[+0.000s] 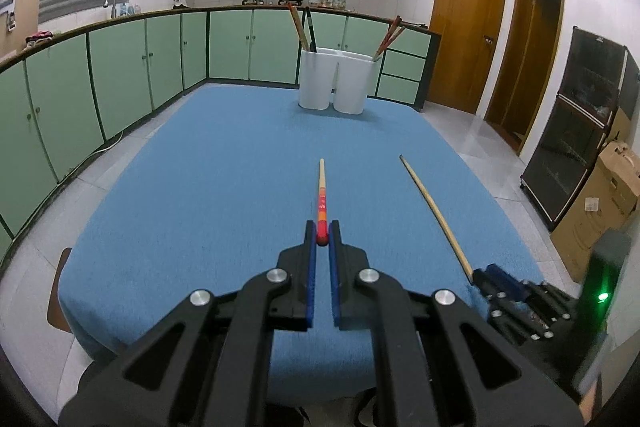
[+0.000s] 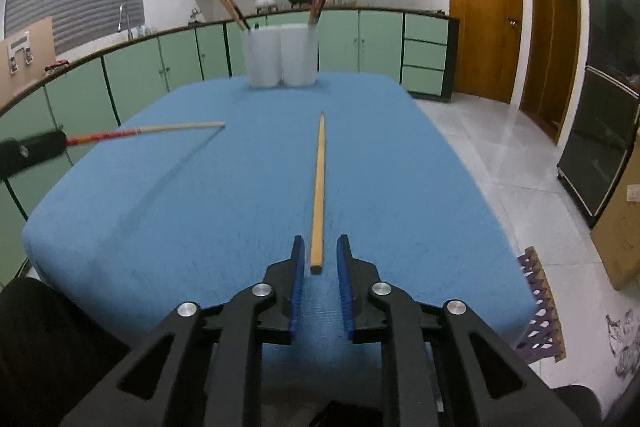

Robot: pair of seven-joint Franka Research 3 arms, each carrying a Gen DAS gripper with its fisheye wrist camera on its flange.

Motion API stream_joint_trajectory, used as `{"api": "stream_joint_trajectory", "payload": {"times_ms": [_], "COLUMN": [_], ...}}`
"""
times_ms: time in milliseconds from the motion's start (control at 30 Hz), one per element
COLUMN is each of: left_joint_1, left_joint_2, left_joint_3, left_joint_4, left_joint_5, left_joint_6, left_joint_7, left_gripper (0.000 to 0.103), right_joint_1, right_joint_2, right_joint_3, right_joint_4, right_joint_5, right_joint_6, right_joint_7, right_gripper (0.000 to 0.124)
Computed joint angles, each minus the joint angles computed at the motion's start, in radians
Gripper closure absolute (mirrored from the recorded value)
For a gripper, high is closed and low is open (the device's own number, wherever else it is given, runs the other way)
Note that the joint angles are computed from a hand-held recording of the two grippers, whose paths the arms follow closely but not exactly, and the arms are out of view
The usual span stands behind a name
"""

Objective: Organize utensils
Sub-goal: 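Lift both chopsticks and carry them over the white holder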

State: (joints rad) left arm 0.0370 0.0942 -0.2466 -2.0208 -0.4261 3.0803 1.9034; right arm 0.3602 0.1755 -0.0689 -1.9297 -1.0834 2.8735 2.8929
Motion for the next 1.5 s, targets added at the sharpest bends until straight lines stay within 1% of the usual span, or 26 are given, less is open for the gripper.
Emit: {"api": "stream_joint_trajectory", "payload": {"times_ms": [67, 100, 200, 233, 267, 367, 467, 533, 600, 767, 867, 967, 1000, 1033, 1167, 1267, 1433, 1500], "left_joint_1": [-0.002, 0.0, 0.004, 0.003, 0.004, 0.002, -0.003, -0.009, -0.017, -0.037, -0.046, -0.05, -0.05, -0.048, -0.043, -0.035, -0.017, -0.015], "left_joint_2": [0.001, 0.0, 0.003, 0.004, 0.005, -0.003, -0.019, -0.027, -0.038, -0.058, -0.063, -0.053, -0.048, -0.041, -0.012, 0.018, 0.074, 0.09], "left_joint_3": [0.002, 0.0, -0.003, -0.001, -0.001, 0.003, 0.012, 0.022, 0.032, 0.062, 0.076, 0.085, 0.087, 0.088, 0.087, 0.08, 0.064, 0.061], "left_joint_4": [0.003, 0.002, 0.003, 0.003, 0.003, -0.002, -0.003, 0.0, 0.003, 0.028, 0.051, 0.094, 0.108, 0.129, 0.195, 0.25, 0.353, 0.381], "left_joint_5": [0.01, 0.007, 0.003, 0.007, 0.009, 0.016, 0.023, 0.027, 0.032, 0.039, 0.045, 0.047, 0.051, 0.052, 0.097, 0.124, 0.146, 0.166], "left_joint_6": [0.002, 0.003, 0.001, 0.0, -0.003, -0.006, -0.01, -0.016, -0.03, -0.071, -0.09, -0.126, -0.142, -0.158, -0.197, -0.226, -0.286, -0.298], "left_joint_7": [-0.006, -0.003, 0.004, 0.0, 0.0, -0.002, -0.008, -0.007, -0.005, 0.014, 0.028, 0.041, 0.039, 0.04, 0.019, 0.001, -0.025, -0.039], "left_gripper": [0.098, 0.098, 0.098, 0.098, 0.098, 0.098, 0.098, 0.098, 0.098, 0.098, 0.098, 0.098, 0.098, 0.098, 0.098, 0.098, 0.098, 0.098], "right_joint_1": [-0.004, 0.005, 0.006, 0.005, 0.002, 0.004, 0.012, 0.003, -0.016, -0.06, -0.068, -0.07, -0.072, -0.076, -0.065, -0.059, -0.038, -0.029], "right_joint_2": [0.01, 0.012, 0.022, 0.022, 0.022, 0.008, -0.037, -0.07, -0.096, -0.119, -0.104, -0.077, -0.061, -0.037, 0.032, 0.087, 0.167, 0.179], "right_joint_3": [0.002, -0.006, -0.003, -0.002, 0.002, 0.0, -0.014, -0.005, 0.016, 0.062, 0.079, 0.084, 0.089, 0.096, 0.089, 0.081, 0.053, 0.037], "right_joint_4": [0.0, 0.004, 0.017, 0.018, 0.016, 0.006, -0.008, -0.005, 0.004, 0.067, 0.13, 0.194, 0.221, 0.26, 0.388, 0.48, 0.618, 0.636], "right_joint_5": [0.02, -0.005, 0.016, 0.031, 0.056, 0.11, 0.058, 0.012, -0.007, 0.034, 0.1, 0.23, 0.302, 0.395, 0.549, 0.645, 0.758, 0.791], "right_joint_6": [0.01, 0.006, -0.002, -0.004, 0.003, 0.008, 0.017, 0.014, 0.004, -0.009, -0.019, -0.025, -0.034, -0.05, -0.12, -0.168, -0.237, -0.247], "right_joint_7": [-0.02, -0.003, -0.033, -0.055, -0.077, -0.106, -0.048, -0.017, -0.012, -0.105, -0.222, -0.391, -0.47, -0.57, -0.772, -0.879, -0.981, -0.997], "right_gripper": [0.102, 0.102, 0.102, 0.104, 0.115, 0.117, 0.117, 0.117, 0.117, 0.117, 0.117, 0.117, 0.117, 0.117, 0.117, 0.117, 0.117, 0.117]}}
